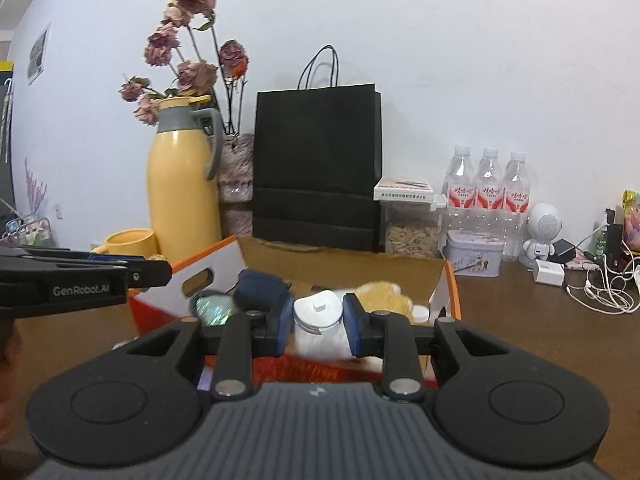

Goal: Organize objects
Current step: 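Carry the white item and wooden block into the box and open both tools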

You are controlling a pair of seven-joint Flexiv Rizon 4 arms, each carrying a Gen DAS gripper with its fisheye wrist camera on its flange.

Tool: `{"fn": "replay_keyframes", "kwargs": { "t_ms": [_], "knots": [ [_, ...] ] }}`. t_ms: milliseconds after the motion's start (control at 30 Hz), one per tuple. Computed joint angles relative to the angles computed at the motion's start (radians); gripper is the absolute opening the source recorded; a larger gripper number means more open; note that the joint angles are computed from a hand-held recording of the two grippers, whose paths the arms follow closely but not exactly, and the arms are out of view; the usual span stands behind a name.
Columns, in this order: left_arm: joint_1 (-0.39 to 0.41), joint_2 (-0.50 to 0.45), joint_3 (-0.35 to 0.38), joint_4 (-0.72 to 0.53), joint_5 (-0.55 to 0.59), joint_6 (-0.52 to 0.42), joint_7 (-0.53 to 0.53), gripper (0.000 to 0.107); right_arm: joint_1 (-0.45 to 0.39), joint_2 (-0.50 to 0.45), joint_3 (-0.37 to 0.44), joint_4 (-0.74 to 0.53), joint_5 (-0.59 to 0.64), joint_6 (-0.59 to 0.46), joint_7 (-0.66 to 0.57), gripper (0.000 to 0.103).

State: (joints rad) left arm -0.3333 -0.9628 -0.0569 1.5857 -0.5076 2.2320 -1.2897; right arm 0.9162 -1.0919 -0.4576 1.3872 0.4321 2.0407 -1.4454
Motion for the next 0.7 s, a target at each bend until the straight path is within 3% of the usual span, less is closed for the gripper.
{"fn": "replay_keyframes", "kwargs": {
  "t_ms": [300, 467, 700],
  "knots": [
    [-0.104, -0.127, 0.110, -0.262, -0.264, -0.116, 0.142, 0.021, -0.033, -0.105, -0.097, -0.180, -0.038, -0.112, 0.122, 0.028],
    [-0.134, -0.198, 0.155, -0.397, -0.385, -0.168, 0.227, 0.021, -0.071, -0.153, -0.119, -0.262, -0.103, -0.164, 0.203, 0.028],
    [-0.191, -0.283, 0.287, -0.524, -0.522, -0.272, 0.284, 0.021, -0.131, -0.198, -0.106, -0.362, -0.209, -0.223, 0.309, 0.028]
  ]
}}
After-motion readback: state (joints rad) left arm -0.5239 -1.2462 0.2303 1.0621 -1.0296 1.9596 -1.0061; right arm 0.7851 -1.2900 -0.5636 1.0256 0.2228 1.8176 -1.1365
